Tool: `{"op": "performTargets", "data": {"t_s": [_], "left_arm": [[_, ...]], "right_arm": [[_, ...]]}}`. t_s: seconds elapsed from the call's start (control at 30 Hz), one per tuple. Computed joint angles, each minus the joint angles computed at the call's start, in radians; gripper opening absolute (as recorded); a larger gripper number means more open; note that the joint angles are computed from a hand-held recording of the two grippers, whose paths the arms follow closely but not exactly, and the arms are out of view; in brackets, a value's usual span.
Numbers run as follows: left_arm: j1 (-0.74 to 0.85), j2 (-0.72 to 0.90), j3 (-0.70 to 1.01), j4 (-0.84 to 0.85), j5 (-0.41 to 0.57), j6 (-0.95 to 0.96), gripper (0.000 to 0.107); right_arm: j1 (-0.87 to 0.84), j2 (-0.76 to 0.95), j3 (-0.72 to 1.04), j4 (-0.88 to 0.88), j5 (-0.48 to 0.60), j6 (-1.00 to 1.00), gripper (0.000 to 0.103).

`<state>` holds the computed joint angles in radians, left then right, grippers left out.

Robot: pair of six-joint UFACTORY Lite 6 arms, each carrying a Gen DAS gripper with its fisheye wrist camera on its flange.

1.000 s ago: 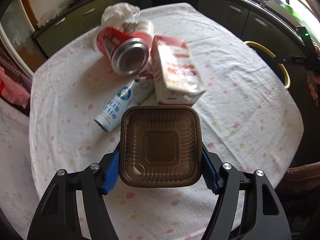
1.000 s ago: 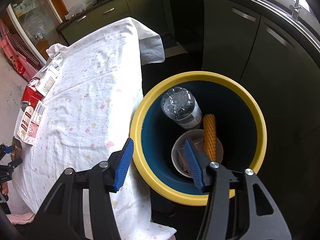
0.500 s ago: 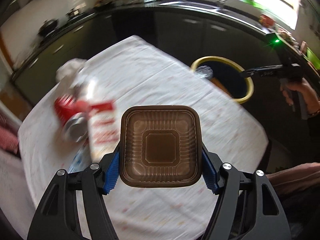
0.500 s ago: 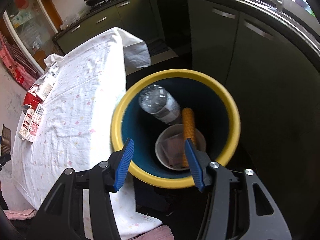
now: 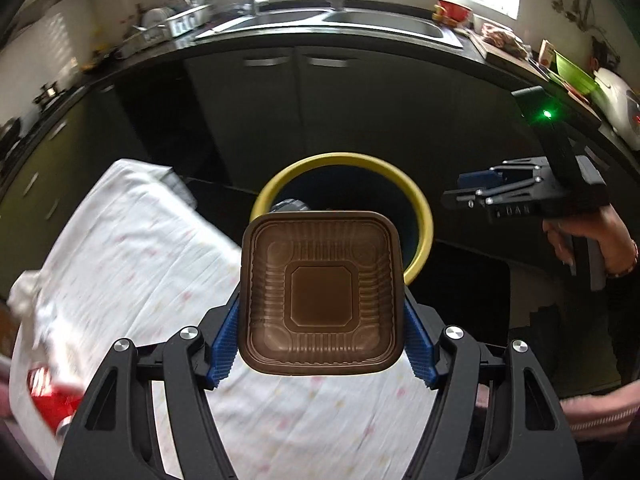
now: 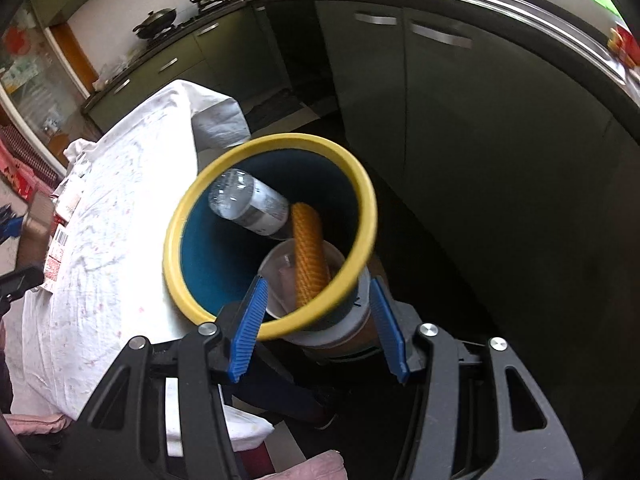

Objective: Collect trash
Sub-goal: 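Carry the brown tray over the yellow bin and open the left gripper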

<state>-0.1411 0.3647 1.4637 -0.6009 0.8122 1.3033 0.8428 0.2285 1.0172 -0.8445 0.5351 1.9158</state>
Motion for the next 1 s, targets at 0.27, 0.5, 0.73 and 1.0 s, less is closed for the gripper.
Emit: {"op": "performTargets", "data": {"t_s": [0.27, 0.5, 0.73, 1.0], "left_arm": [[-0.19, 0.253, 0.233, 0.076, -0.072, -0.197, 0.069], [-0.239, 0.365, 0.343, 0.144, -0.096, -0.318, 0.081], [-0.037, 0.109, 0.142, -0.017, -0.027, -0.12, 0.091], [0.384, -0.183, -0.135, -0.19, 0.078, 0.215, 0.097]], "right_arm": [[-0.025, -0.044, -0.085, -0.044, -0.036, 0.059, 0.052], [-0.027, -0.039, -0.06, -0.02, -0.011, 0.027, 0.058], [-0.015, 0.032, 0.042, 0.016, 0.0, -0.042, 0.059], [0.0, 0.242, 0.35, 0.163, 0.039, -0.294, 0.059]]}}
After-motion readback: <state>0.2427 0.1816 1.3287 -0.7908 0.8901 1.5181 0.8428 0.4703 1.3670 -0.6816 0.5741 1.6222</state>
